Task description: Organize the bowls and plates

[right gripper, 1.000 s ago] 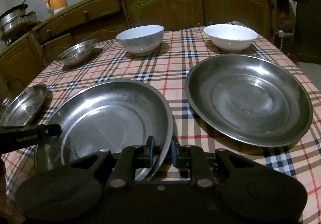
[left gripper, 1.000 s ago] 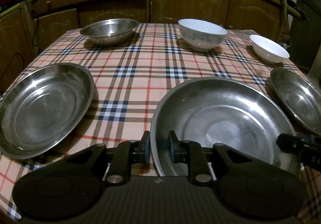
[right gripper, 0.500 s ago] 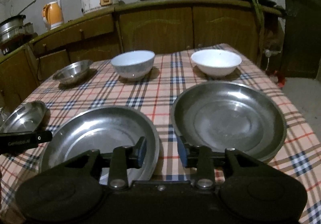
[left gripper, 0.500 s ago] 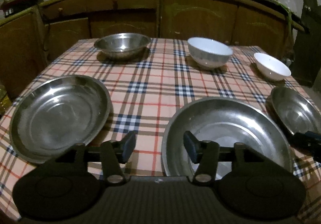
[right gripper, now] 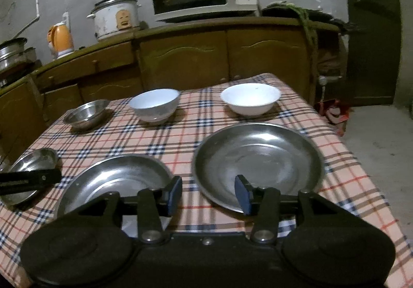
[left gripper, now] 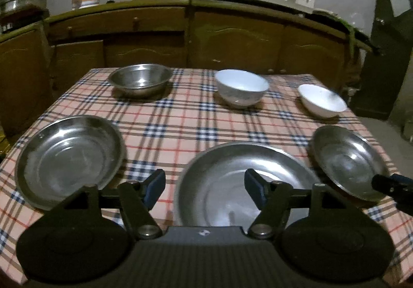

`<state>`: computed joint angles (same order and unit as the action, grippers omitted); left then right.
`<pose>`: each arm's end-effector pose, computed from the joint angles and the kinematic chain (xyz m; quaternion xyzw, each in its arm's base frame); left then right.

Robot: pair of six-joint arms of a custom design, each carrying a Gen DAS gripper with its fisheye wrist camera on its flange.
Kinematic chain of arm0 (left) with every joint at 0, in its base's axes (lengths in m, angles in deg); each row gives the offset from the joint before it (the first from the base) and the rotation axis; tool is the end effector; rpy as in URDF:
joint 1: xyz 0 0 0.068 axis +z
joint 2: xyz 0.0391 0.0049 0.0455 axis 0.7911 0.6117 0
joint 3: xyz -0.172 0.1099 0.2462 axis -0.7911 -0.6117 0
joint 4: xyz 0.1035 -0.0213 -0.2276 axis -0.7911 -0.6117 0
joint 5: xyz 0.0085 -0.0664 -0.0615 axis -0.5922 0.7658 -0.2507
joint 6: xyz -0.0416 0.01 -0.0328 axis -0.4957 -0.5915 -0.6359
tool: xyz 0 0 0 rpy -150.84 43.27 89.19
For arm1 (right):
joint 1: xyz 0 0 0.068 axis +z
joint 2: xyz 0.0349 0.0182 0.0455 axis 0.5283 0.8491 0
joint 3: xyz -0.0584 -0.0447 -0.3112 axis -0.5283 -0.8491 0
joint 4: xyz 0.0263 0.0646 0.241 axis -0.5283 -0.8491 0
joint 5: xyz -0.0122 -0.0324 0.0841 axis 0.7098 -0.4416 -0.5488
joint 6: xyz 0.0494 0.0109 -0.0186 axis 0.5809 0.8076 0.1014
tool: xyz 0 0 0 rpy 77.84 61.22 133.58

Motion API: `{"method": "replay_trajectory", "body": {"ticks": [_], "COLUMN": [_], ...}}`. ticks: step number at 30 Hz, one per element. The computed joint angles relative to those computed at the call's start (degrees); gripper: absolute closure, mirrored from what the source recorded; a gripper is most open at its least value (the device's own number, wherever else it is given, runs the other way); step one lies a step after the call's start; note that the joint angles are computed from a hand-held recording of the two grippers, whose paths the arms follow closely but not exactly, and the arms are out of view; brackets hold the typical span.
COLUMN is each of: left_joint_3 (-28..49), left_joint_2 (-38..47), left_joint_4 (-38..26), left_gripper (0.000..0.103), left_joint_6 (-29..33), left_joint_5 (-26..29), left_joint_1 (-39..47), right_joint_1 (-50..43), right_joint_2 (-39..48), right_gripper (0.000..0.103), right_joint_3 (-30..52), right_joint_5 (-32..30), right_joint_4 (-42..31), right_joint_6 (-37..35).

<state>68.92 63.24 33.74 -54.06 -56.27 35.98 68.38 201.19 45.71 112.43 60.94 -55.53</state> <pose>0.3314 -0.0922 0.1130 0.0169 0.8897 -0.0490 0.4536 0.2922 0.1943 0.1155 0.0563 0.8741 0.0394 0.4809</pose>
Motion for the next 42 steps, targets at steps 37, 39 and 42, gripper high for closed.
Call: {"method": "replay_trajectory", "body": {"ticks": [37, 39, 42], "left_joint_3": [34.8, 37.5, 41.3], "left_joint_2": [17.4, 19.1, 21.2], "left_joint_4": [-23.8, -26.0, -28.9], "left_gripper": [0.026, 0.026, 0.027], "left_joint_6": [2.2, 2.3, 2.3], "left_joint_5": [-1.0, -1.0, -1.0], "left_joint_1": [-12.5, -12.5, -12.6], "right_joint_1": [-25.7, -26.4, -27.4], "right_joint_2": [8.4, 9.6, 10.7], "right_gripper": [0.033, 0.033, 0.033], "right_joint_3": [-4.7, -3.7, -1.7], "right_joint_5": [-15.2, -17.0, -19.6], "right_joint_4": [15.2, 15.0, 13.1], "right_joint_6": [-3.1, -1.9, -1.0]}}
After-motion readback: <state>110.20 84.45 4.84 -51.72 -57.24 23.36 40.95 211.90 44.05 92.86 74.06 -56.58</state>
